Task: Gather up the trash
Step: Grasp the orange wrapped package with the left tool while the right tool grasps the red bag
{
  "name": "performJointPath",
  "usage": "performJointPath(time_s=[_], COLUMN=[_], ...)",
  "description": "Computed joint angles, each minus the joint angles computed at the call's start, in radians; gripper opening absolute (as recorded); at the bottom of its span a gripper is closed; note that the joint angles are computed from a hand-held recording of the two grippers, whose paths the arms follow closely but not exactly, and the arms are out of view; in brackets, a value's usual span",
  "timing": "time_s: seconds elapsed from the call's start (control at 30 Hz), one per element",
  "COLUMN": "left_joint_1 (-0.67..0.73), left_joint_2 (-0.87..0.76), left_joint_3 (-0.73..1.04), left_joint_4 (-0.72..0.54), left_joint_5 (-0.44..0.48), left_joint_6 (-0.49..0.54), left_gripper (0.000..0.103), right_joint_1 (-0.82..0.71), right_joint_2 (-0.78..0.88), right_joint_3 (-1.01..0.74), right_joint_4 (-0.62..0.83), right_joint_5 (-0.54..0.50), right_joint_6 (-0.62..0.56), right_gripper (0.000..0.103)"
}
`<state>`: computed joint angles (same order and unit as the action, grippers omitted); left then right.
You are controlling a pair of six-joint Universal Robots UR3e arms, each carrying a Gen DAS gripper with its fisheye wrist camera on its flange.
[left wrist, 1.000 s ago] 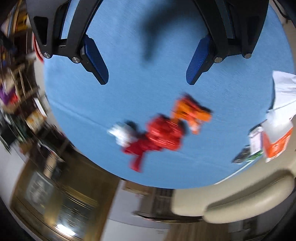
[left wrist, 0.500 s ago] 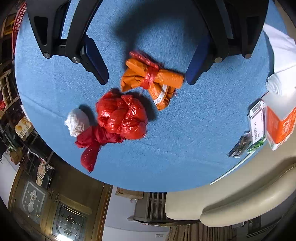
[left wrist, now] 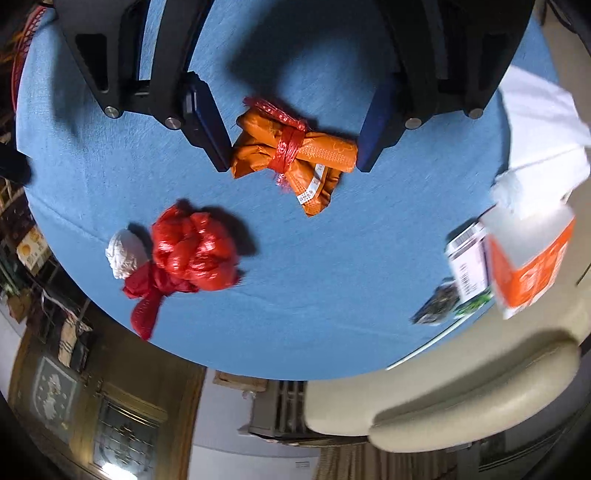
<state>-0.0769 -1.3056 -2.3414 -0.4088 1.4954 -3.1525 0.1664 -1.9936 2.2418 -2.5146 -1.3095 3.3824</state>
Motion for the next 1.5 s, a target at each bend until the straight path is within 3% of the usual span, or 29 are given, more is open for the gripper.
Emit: performJointPath(time_s=[0.1,0.23,0.57,0.67,0.8,1.07,1.3,1.5], left_joint_1=[0.049,0.088,0.195,0.193,0.186,0.094,-0.094,-0.299], left_joint_2=[0.056,0.126,0.225,0.234,0.259,0.314,0.282,0.195], left_joint_3=[-0.030,-0.051,-0.078,-0.075,-0.071,-0.044,-0.001,0.071], left_joint_4=[-0.029,-0.071,-0.157,-0.168,-0.187,-0.248,-0.247,-0.230], left_joint_5=[-0.017,-0.010,-0.066,-0.065,-0.062,0.011,0.137,0.257], left_joint_6=[0.019,0.039,0.067,0.064,0.055,-0.008,-0.116,-0.224], left_gripper=[0.070,0.070,0.070,0.070,0.070,0.070,0.070,0.070], right_joint_1=[0.121,0.218,0.332,0.352,0.353,0.319,0.286,0.189], right_joint_2=[0.281,0.545,0.896,0.931,0.862,0.507,0.181,-0.126], right_joint_3=[-0.135,-0.350,-0.765,-0.820,-0.750,-0.348,-0.073,0.104], right_joint_4=[-0.159,-0.227,-0.107,-0.071,-0.083,-0.168,-0.152,-0.045], right_joint_5=[-0.044,-0.086,-0.236,-0.277,-0.269,-0.263,-0.255,-0.200], right_joint_6=[0.057,0.121,0.153,0.120,0.088,0.083,0.109,0.088], right_gripper=[0.071,0.071,0.070,0.064,0.062,0.062,0.062,0.062])
